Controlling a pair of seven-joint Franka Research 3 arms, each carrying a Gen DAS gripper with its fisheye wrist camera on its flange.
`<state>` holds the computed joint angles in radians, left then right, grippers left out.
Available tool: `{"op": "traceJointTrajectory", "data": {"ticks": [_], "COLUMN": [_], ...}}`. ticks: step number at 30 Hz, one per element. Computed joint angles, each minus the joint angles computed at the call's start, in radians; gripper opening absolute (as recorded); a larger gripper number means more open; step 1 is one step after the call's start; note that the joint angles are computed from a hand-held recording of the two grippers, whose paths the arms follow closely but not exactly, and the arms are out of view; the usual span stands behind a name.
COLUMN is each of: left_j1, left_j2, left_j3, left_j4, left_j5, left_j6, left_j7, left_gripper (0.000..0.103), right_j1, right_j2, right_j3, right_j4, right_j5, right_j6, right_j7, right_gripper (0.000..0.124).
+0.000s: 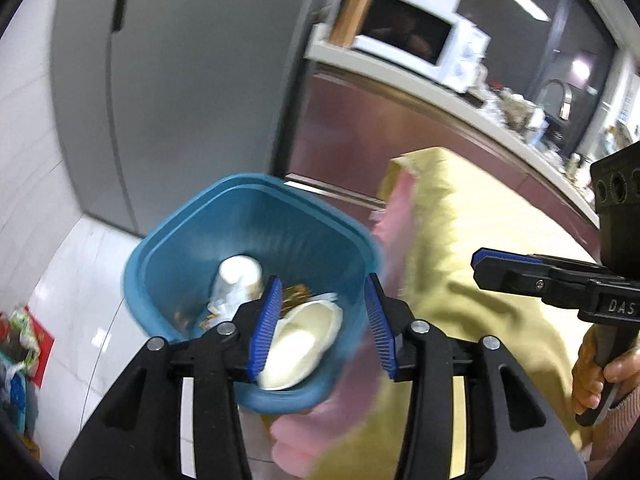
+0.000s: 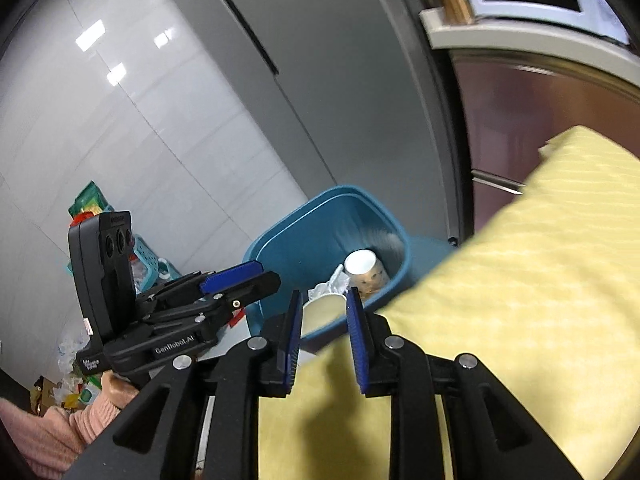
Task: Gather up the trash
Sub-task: 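Move both open tools back over the orange peel and clear wrapper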
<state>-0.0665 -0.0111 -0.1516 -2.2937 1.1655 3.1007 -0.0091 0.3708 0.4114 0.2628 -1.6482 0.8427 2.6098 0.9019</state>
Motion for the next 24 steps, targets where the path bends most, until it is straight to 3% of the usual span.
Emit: {"op": "traceJointTrajectory", "data": {"ticks": [6, 10, 14, 20, 24], "left_j1": [-0.054, -0.106, -0.095, -0.076, -0.113], "left_j2": [0.039, 0.089, 0.154, 0.289, 0.389], "left_j3": [-0.028, -0.052, -0.155, -0.313, -0.353], "left_j4": [0.075, 0.129, 0.181, 0.326, 0.449], "left_j5": [-0.027, -0.18, -0.401, -0.594, -0.657], "left_j6": [0.05, 0.077, 0.082, 0.017, -0.053], "left_j7": [0.092, 0.286, 0.54, 0.821, 0.945], "left_gripper": [0.047, 0.05, 0.05, 0.052, 0.052], "right_j1": [-0.054, -0.053, -0.06, -0.081, -0.103], "right_j2": [-0.189, -0.279, -0.347, -0.403, -0.417], "right_j3": [-0.011, -0.06, -0.109, -0.171, -0.202], "right_j4": [-0.217, -0.326, -0.414, -0.493, -0.521], "right_j5": [0.183, 0.253, 0.334, 0.385, 0.406], "right_j6": [0.096, 0.157, 0.21, 0.276, 0.323], "right_j7": [-0.14, -0.178, -0.214, -0.209, -0.196], "right_gripper": [0.026, 0.028, 0.029, 0.029, 0.032]}}
